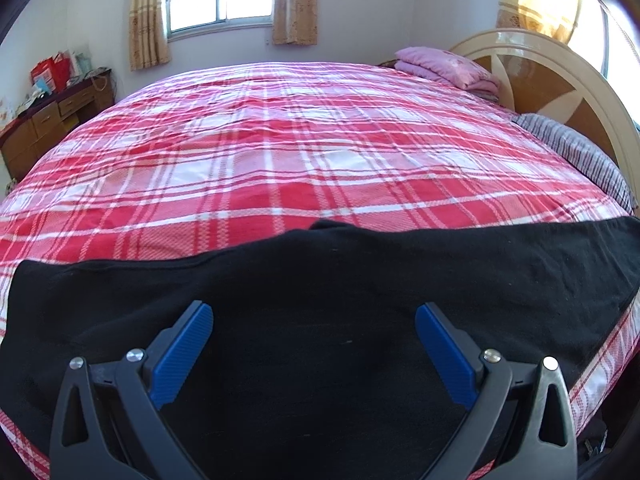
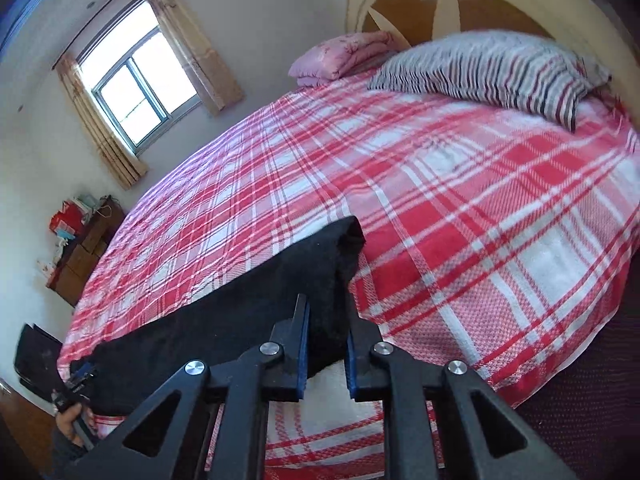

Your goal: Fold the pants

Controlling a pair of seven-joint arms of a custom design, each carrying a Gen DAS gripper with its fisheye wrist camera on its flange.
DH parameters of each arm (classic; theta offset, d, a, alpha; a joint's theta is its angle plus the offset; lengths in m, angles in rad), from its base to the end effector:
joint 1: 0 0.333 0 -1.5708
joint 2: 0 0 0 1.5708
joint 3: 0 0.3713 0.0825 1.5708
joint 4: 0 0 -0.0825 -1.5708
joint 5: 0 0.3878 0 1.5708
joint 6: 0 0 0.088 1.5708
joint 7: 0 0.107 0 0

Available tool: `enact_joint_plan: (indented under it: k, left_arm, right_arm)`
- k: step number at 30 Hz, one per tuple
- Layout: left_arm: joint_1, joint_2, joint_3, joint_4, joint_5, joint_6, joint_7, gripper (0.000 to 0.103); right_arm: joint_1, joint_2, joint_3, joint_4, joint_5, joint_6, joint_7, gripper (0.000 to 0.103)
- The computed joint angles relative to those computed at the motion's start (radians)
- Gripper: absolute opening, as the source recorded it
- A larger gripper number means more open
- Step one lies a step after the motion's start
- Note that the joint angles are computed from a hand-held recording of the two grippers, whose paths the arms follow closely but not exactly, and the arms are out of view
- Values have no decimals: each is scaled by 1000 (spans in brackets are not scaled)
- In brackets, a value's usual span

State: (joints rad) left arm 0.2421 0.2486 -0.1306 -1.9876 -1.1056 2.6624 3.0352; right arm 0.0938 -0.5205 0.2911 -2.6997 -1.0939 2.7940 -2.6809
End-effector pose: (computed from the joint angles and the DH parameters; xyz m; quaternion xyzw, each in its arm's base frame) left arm 0.6341 0.1024 0.4250 -0.4957 0.7760 -0.3481 0.1759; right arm 0.3309 0.1854 0.4708 -0.3870 0.8150 -0.2539 0.3486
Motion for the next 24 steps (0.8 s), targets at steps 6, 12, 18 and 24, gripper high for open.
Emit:
enact_joint_plan:
  k: [6, 12, 18, 24]
  left_arm:
    - [10, 13, 7, 21, 19, -2, -39, 103]
    - [18, 21, 7, 32, 51, -11, -65, 103]
    - [25, 22, 3, 36, 61, -17, -70, 103]
    - [30, 23, 1, 38, 59, -25, -72, 103]
  right_arm:
    - [49, 28, 43, 95, -10, -116, -62, 14]
    - [117, 96, 46, 195, -61, -175, -102, 14]
    - [178, 187, 27, 296, -138, -180, -109, 14]
    - [237, 280, -5, 379, -192, -155, -126, 14]
